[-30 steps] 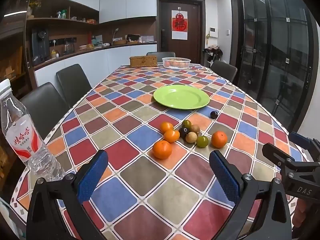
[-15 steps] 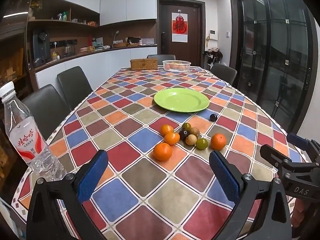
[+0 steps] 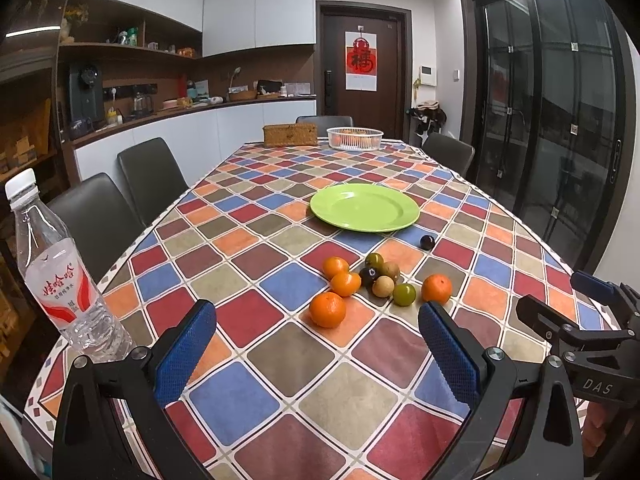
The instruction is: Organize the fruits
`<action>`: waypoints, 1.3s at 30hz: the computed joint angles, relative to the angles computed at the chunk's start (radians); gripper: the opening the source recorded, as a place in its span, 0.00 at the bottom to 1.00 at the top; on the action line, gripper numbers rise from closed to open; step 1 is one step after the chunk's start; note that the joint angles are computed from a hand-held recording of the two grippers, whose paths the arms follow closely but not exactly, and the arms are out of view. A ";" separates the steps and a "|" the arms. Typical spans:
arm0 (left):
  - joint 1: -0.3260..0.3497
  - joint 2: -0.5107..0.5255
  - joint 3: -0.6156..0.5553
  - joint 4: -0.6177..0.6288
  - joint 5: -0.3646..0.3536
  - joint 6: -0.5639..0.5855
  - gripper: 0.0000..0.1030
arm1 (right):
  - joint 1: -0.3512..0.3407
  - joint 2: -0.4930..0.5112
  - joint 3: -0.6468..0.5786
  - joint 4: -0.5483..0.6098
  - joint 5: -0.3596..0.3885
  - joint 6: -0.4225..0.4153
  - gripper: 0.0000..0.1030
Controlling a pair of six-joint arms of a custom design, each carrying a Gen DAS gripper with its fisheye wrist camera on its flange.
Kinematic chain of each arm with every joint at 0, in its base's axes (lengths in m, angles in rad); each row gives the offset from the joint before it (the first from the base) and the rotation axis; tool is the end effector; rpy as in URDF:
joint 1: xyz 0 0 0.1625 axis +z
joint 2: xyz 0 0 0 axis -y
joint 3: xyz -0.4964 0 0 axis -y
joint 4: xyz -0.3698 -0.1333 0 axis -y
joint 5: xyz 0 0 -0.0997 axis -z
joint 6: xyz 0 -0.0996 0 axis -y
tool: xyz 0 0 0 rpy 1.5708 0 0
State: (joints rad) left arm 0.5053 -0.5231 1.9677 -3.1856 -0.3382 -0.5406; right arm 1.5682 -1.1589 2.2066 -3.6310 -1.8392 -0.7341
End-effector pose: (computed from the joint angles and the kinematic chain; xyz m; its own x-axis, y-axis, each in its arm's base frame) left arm -0.3979 -0.4798 0.0279 -0.7014 -0.0629 -0.7100 0.5848 0.5186 -0.6237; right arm 0.1055 -0.5180 0.3307 -0.7163 -0.1860 0.6725 -0.6445 0.5457 -0.5356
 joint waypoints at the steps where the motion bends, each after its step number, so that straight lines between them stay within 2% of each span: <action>1: -0.001 0.000 -0.001 0.001 0.001 0.001 1.00 | 0.000 0.000 0.000 0.000 0.000 0.000 0.99; 39: -0.003 -0.001 0.006 -0.011 0.006 0.005 1.00 | -0.002 0.001 0.001 -0.004 0.005 -0.003 0.99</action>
State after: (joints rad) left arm 0.5018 -0.5243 1.9737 -3.1970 -0.3319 -0.5355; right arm 1.5658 -1.1575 2.2077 -3.6353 -1.8346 -0.7374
